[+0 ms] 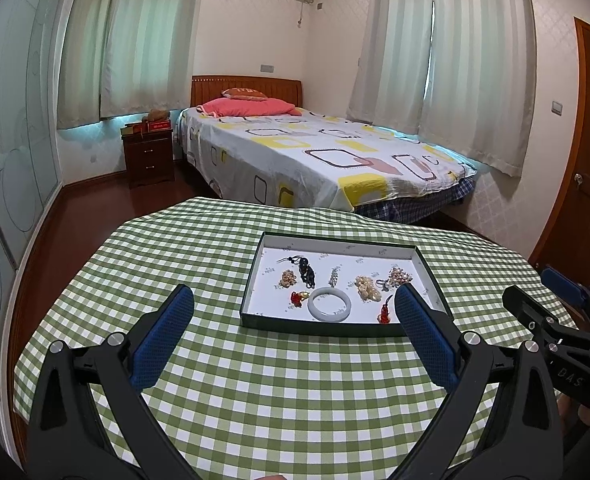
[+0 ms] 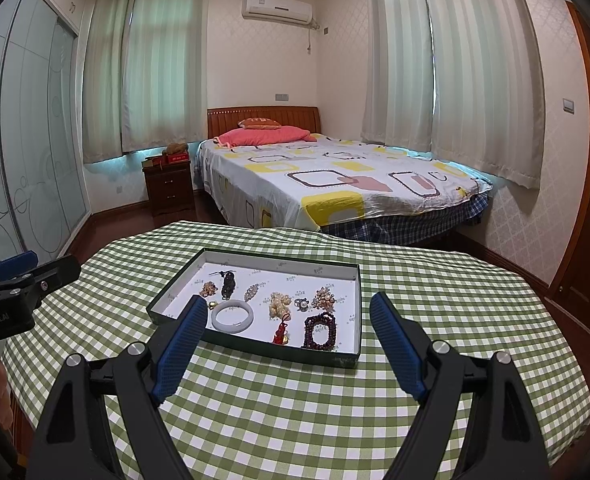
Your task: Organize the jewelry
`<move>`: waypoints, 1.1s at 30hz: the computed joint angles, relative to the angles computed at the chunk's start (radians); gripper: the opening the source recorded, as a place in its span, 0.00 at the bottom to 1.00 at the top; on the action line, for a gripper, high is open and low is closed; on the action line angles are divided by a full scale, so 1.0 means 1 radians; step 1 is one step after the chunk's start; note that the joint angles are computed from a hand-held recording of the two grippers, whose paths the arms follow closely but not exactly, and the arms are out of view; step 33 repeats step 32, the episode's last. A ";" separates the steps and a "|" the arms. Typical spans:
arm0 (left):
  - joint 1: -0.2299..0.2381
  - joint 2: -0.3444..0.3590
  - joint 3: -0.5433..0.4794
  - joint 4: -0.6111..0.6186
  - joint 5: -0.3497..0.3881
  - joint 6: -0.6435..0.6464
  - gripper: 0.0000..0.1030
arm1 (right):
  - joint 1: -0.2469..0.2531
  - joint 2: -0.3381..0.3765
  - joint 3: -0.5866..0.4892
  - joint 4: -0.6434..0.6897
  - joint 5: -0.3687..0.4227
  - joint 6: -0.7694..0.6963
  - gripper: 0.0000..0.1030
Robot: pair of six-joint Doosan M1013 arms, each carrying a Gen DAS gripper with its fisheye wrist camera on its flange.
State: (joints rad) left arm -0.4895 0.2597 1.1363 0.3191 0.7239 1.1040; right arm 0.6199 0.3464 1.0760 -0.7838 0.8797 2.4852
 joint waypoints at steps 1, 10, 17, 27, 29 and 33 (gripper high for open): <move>-0.001 0.000 0.000 0.006 0.000 -0.004 0.95 | 0.000 0.000 0.002 0.000 -0.001 0.001 0.78; -0.011 -0.001 0.006 0.054 -0.012 -0.011 0.96 | -0.001 -0.002 0.009 0.006 -0.001 0.000 0.78; -0.006 0.014 -0.017 0.039 0.061 -0.033 0.96 | -0.001 -0.003 0.011 0.010 0.001 0.000 0.78; -0.001 0.012 -0.006 0.032 0.037 -0.023 0.96 | -0.003 -0.002 0.008 0.017 0.004 -0.004 0.78; 0.003 0.015 -0.009 0.005 0.040 -0.005 0.96 | -0.005 -0.002 0.008 0.021 0.004 -0.006 0.78; 0.008 0.019 -0.012 -0.018 0.044 0.008 0.96 | -0.008 -0.001 0.010 0.024 0.005 -0.005 0.78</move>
